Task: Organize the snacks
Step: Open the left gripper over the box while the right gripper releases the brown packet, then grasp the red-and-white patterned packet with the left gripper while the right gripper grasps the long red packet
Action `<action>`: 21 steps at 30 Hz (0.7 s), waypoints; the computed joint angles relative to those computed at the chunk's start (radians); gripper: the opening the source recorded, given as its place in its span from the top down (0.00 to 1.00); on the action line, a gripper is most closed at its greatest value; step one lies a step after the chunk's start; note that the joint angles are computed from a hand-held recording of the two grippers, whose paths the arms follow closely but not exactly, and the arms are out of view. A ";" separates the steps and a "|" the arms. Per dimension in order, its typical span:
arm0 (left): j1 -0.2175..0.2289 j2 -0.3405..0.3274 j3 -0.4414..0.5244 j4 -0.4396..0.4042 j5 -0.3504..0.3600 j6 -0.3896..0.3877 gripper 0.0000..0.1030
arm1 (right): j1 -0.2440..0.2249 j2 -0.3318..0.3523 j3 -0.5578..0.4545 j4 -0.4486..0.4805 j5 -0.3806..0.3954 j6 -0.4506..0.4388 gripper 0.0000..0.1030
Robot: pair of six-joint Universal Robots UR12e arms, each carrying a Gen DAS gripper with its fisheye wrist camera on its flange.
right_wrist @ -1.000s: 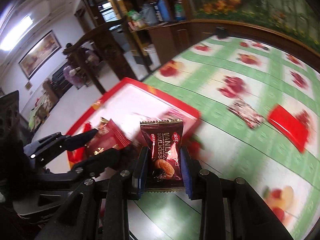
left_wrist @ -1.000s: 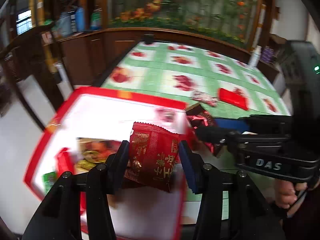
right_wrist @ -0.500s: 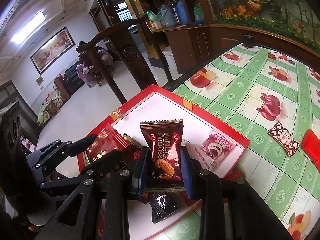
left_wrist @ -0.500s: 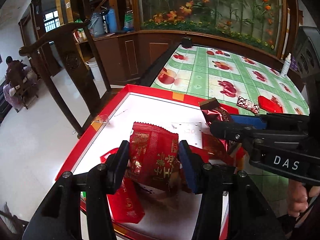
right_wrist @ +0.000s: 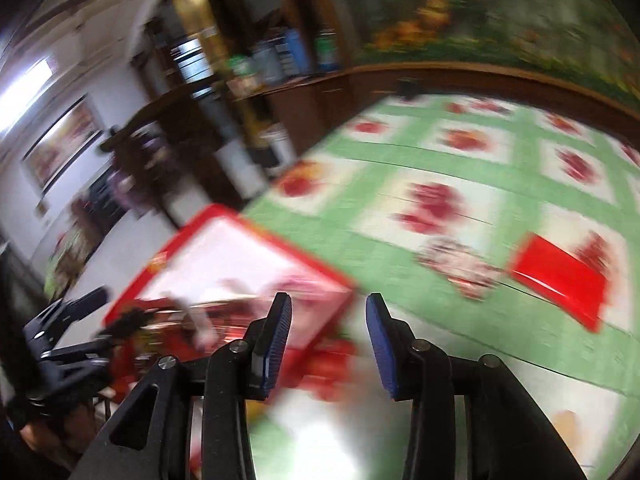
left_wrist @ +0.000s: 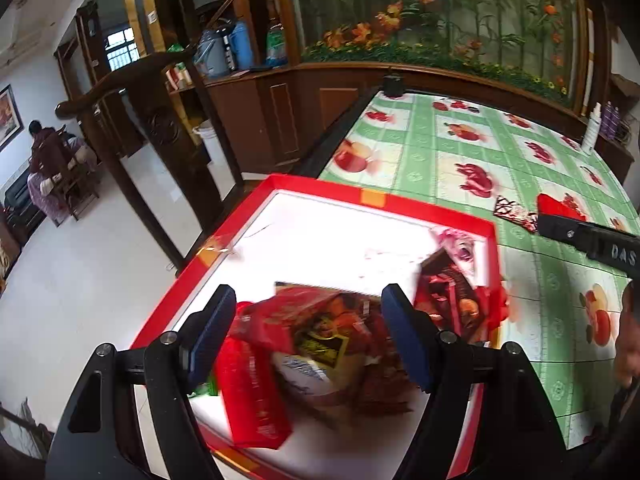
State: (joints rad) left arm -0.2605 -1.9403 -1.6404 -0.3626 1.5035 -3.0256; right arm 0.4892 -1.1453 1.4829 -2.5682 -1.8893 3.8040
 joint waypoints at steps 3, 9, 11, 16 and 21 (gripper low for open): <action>-0.010 0.000 0.003 0.006 -0.016 0.022 0.27 | -0.028 -0.065 0.093 -0.003 -0.056 0.107 0.61; -0.031 -0.002 0.016 -0.013 -0.034 0.059 0.26 | -0.091 -0.178 0.236 0.002 -0.144 0.290 0.58; -0.037 -0.005 0.024 -0.026 -0.030 0.062 0.26 | -0.111 -0.191 0.251 0.002 -0.140 0.296 0.58; -0.048 -0.012 0.054 -0.078 -0.036 0.069 0.26 | -0.141 -0.159 0.215 0.010 -0.112 0.224 0.57; -0.075 -0.027 0.104 -0.085 -0.033 0.096 0.26 | -0.158 -0.100 0.160 -0.015 -0.086 0.159 0.56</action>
